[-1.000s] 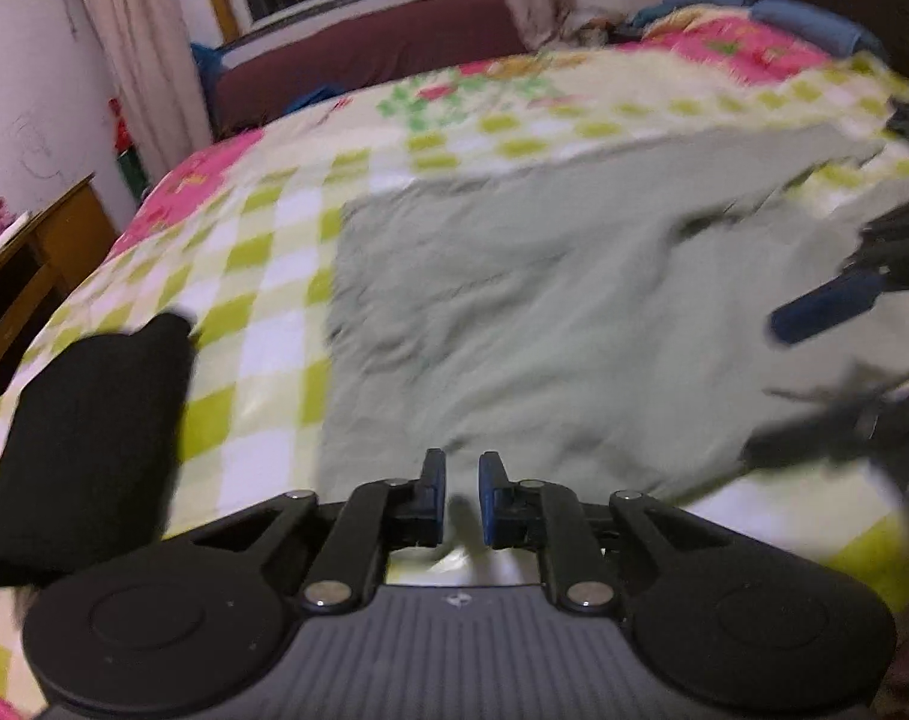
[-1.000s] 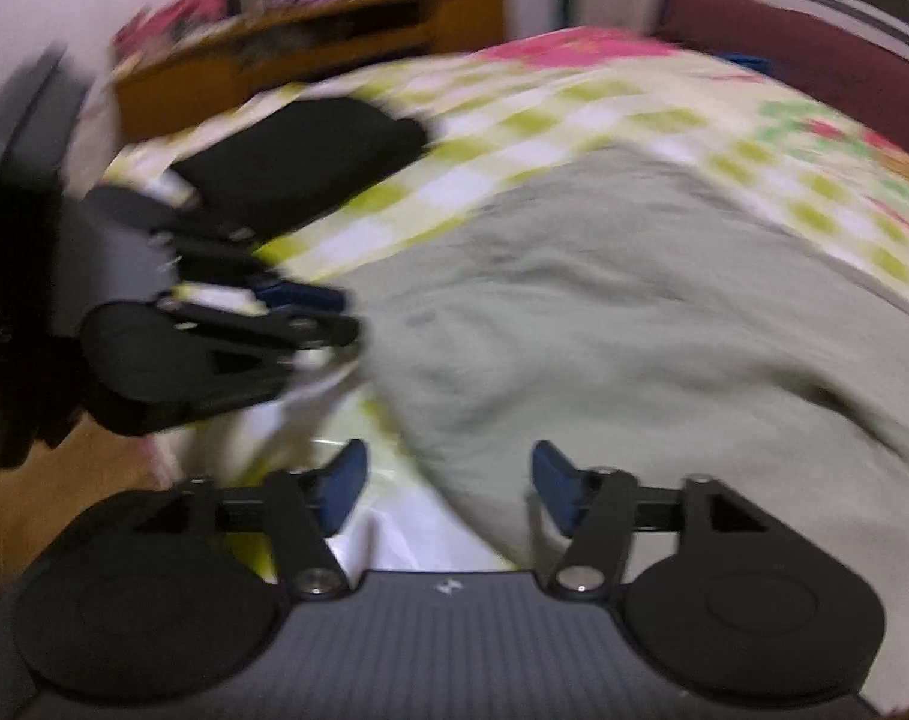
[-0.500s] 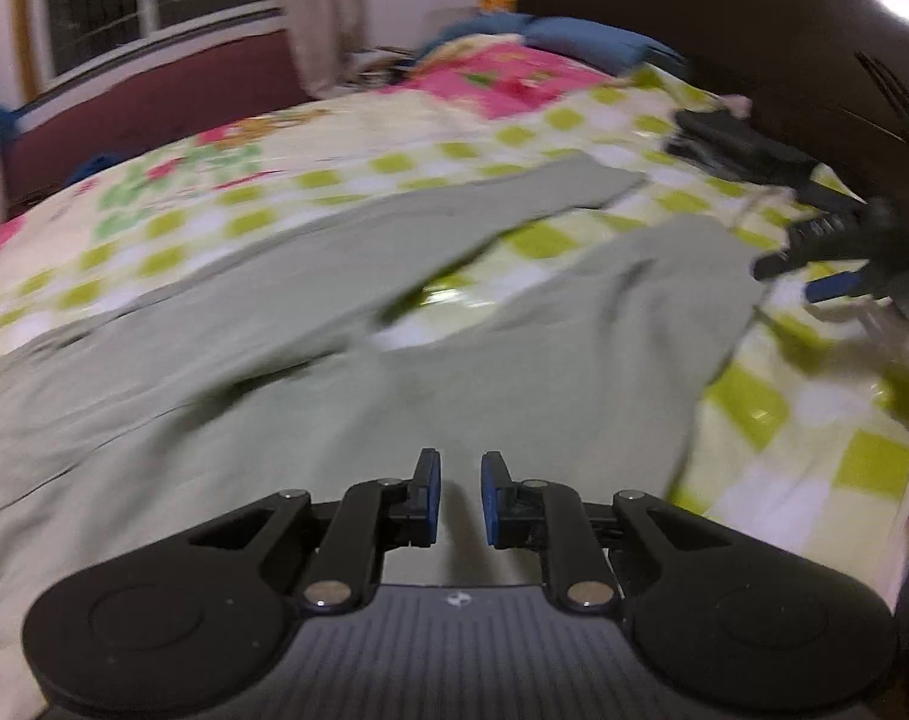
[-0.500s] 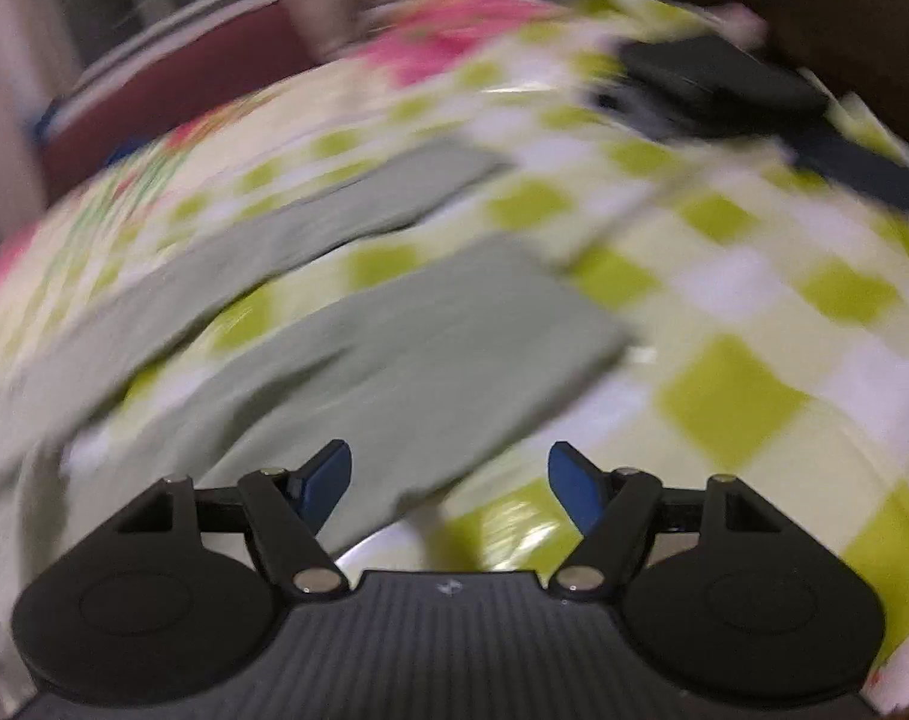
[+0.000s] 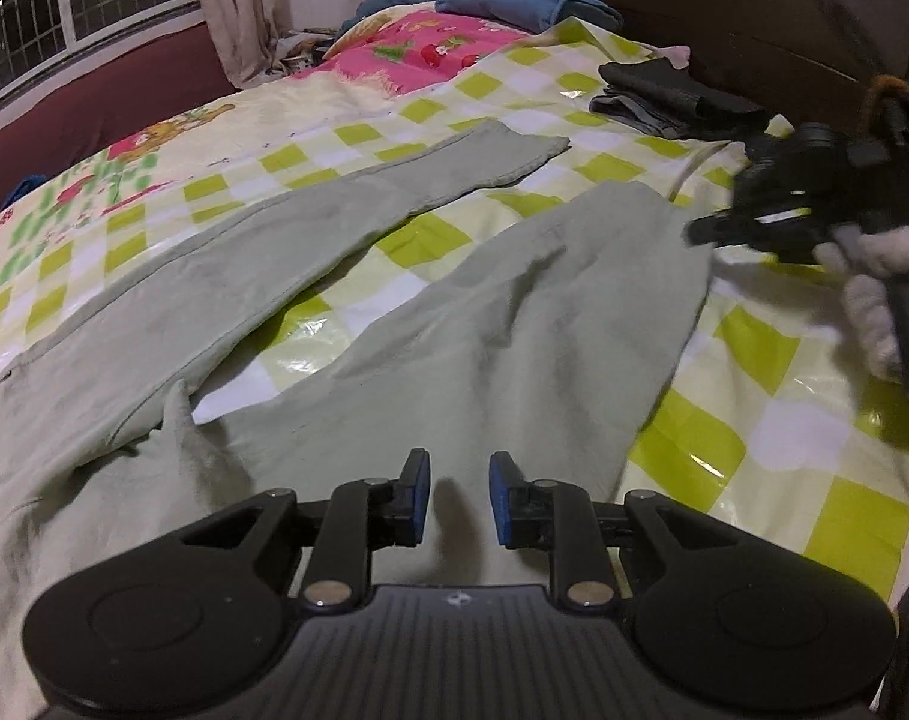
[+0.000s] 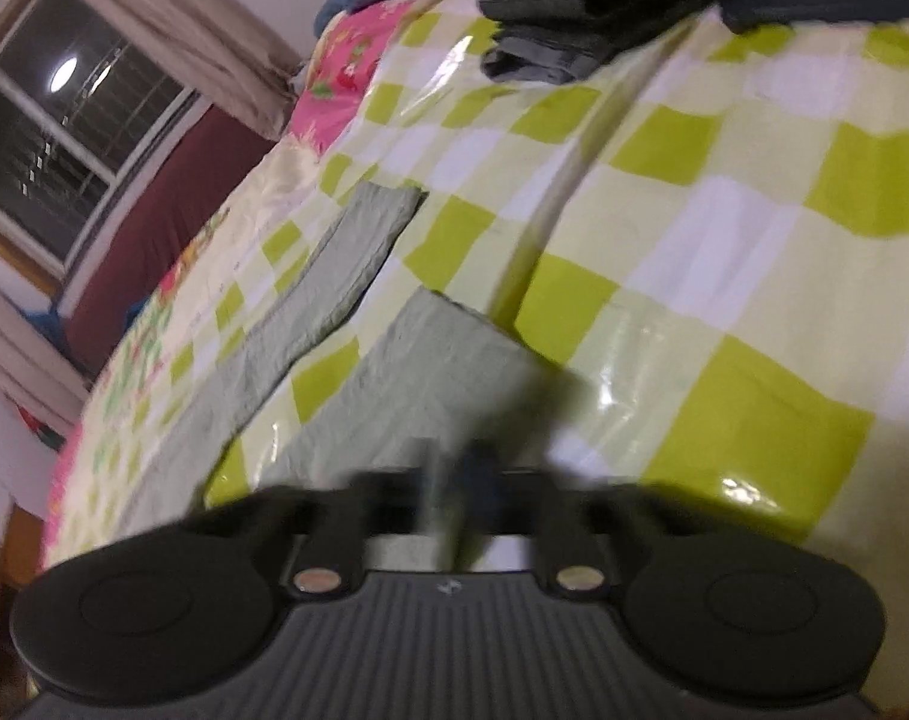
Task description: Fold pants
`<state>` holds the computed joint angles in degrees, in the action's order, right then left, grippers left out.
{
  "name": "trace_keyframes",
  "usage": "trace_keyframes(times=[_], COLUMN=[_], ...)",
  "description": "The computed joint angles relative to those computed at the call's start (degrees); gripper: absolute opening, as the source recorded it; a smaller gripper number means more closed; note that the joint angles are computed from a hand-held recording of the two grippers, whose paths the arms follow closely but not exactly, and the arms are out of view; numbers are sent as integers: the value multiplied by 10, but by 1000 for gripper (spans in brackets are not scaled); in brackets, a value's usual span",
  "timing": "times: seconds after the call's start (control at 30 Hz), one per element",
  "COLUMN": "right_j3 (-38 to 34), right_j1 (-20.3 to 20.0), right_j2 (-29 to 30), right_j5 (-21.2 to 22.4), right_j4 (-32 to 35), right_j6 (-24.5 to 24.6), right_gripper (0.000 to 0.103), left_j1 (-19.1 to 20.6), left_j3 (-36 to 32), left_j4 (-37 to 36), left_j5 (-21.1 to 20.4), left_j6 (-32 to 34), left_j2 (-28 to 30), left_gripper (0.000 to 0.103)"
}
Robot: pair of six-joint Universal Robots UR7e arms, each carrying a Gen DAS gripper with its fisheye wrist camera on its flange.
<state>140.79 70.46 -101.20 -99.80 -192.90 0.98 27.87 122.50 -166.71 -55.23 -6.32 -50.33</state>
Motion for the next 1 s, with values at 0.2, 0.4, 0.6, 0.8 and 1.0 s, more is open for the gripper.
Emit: trace_keyframes(times=[0.2, 0.4, 0.6, 0.8, 1.0], right_j3=[13, -2, 16, -47, -250], right_j1=[15, 74, 182, 291, 323], right_j2=[-27, -27, -53, 74, 311], right_j5=[-90, -203, -272, -246, -227], right_j4=[-44, -12, -20, 43, 174], right_j6=[-41, -82, -140, -277, -414], right_gripper=[3, 19, 33, 52, 60], left_j1=[4, -25, -34, 50, 184], left_j3=[-6, 23, 78, 60, -39], left_j4=[17, 31, 67, 20, -9], left_j5=[-22, 9, 94, 152, 159], left_j6=[-35, -49, -39, 128, 276], left_j2=[17, -40, -163, -208, -182], left_gripper=[45, 49, 57, 70, 74])
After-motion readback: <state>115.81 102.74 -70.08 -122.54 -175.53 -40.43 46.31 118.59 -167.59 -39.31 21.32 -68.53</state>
